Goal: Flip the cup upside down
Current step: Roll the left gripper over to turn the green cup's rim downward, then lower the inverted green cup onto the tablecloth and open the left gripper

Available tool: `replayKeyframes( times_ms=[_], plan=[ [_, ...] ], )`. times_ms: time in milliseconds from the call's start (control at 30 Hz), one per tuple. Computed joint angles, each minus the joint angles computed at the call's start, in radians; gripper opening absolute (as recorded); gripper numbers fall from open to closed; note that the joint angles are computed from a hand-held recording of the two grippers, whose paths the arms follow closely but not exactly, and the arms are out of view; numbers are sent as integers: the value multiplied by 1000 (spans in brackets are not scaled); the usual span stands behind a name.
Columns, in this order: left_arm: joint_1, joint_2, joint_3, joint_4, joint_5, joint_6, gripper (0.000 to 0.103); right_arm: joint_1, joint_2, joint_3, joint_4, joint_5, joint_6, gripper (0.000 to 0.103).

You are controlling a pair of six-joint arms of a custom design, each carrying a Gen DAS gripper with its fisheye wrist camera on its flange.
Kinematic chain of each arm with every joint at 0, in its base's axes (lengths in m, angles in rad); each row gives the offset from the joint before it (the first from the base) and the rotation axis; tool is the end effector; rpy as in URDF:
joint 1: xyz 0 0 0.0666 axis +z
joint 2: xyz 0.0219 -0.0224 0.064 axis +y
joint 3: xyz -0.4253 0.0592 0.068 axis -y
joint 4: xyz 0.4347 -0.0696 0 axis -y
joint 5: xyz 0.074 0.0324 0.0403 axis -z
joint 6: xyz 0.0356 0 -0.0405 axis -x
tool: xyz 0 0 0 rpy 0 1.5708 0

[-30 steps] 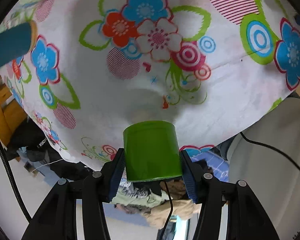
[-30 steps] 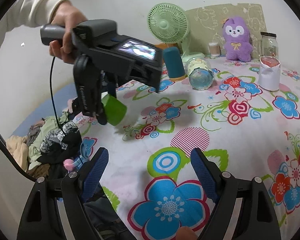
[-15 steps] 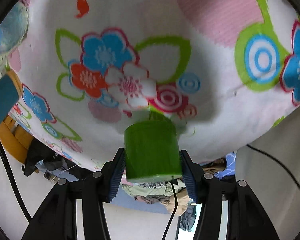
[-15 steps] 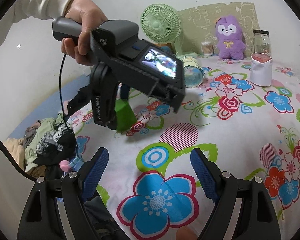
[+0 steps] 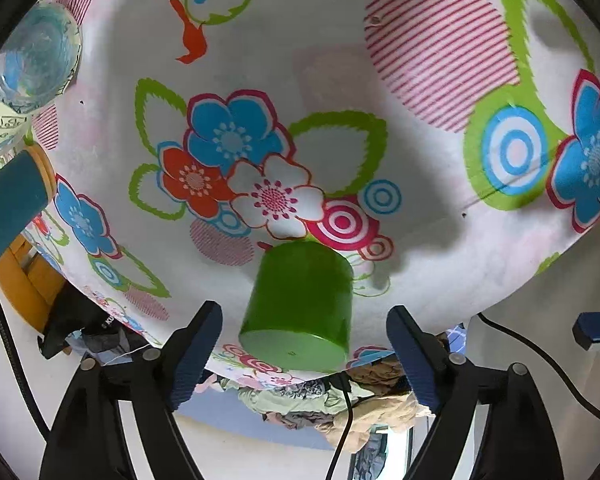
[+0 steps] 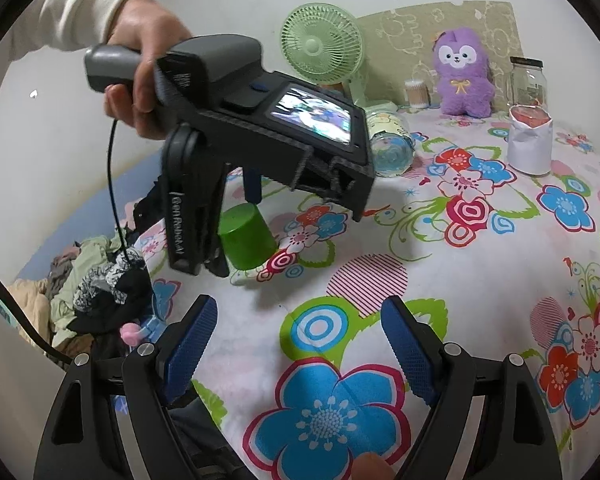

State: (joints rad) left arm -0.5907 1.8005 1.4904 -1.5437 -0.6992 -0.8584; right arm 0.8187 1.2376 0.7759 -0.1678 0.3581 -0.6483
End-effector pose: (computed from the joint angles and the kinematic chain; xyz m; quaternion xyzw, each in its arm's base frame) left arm 0.4863 -0.2990 0.2994 -0.6527 -0.6645 -0.3184 0.1766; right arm 0.2983 0.3000 0.2977 0.0058 0.8807 0.1808 0.4377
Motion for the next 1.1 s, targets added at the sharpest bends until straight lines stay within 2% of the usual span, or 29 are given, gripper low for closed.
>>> replayKeyframes(
  times_ms=[400,667,1100],
  plan=[
    [50,-37,0,72,63,-81,98,-18,17,40,-54,0,-20,86],
    [67,-72,-23,105,115,-82,99,-22,22,81,-111,18,-9,86],
    [123,-122,-34,136,195,-85,100,-20,68,152,-153,19,1,86]
  ],
)
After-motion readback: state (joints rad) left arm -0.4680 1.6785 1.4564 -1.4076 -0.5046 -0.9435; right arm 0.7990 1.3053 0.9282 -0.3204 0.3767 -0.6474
